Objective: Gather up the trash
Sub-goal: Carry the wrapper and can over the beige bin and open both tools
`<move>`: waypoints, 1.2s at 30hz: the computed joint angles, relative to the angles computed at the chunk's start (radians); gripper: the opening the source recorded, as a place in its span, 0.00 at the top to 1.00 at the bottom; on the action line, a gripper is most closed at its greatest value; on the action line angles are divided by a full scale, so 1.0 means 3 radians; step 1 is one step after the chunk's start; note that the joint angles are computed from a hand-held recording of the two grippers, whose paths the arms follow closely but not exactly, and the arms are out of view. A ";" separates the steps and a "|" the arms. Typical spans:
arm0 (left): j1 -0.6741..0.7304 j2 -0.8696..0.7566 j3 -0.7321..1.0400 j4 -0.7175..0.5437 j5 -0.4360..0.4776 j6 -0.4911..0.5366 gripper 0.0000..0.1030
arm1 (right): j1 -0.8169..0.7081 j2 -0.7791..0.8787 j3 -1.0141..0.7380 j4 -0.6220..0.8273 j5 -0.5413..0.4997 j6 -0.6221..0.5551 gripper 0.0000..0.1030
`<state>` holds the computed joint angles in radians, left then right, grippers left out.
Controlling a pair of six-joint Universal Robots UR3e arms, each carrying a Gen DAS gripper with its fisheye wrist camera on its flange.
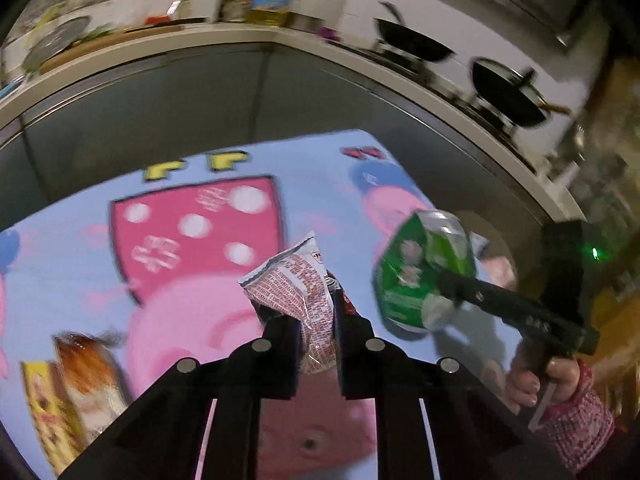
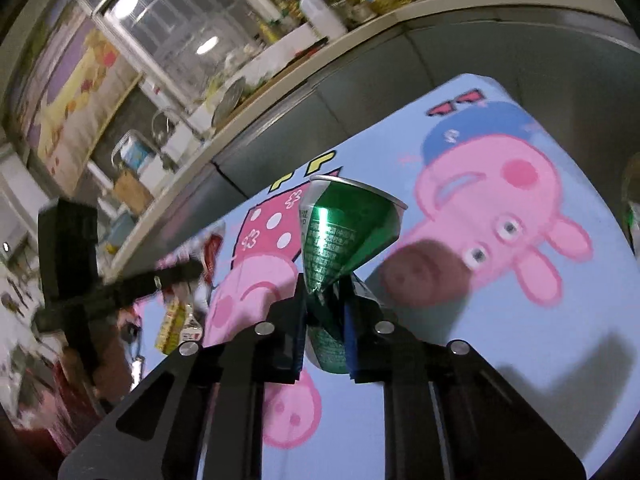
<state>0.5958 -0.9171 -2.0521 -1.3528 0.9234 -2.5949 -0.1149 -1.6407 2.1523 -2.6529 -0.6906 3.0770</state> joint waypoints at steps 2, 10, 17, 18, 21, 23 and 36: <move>-0.0178 0.0138 -0.0110 0.0046 0.0055 -0.0116 0.86 | -0.0268 -0.0376 0.0338 0.0188 0.0167 -0.0117 0.86; -0.1452 -0.0251 -0.0214 0.1009 0.0564 -0.1034 0.86 | -0.1633 -0.2170 0.0756 0.3243 0.0680 -0.1898 0.86; -0.2475 -0.1203 0.0364 0.1626 0.0982 -0.1604 0.86 | -0.3243 -0.2458 0.0044 0.6366 0.0416 -0.4323 0.86; -0.2624 -0.1423 0.0535 0.1692 0.1031 -0.1677 0.86 | -0.3433 -0.2391 -0.0024 0.6519 0.0350 -0.4514 0.86; -0.2993 -0.1994 0.1049 0.1796 0.1187 -0.1839 0.86 | -0.3755 -0.2129 -0.0143 0.6544 0.0311 -0.4718 0.86; -0.3224 -0.2428 0.1502 0.1819 0.1282 -0.1909 0.86 | -0.3963 -0.1894 -0.0222 0.6472 0.0320 -0.4791 0.86; -0.3818 -0.4637 0.4422 0.1157 0.1633 -0.2179 0.86 | -0.3727 -0.0487 -0.0153 0.3547 0.0798 -0.3057 0.86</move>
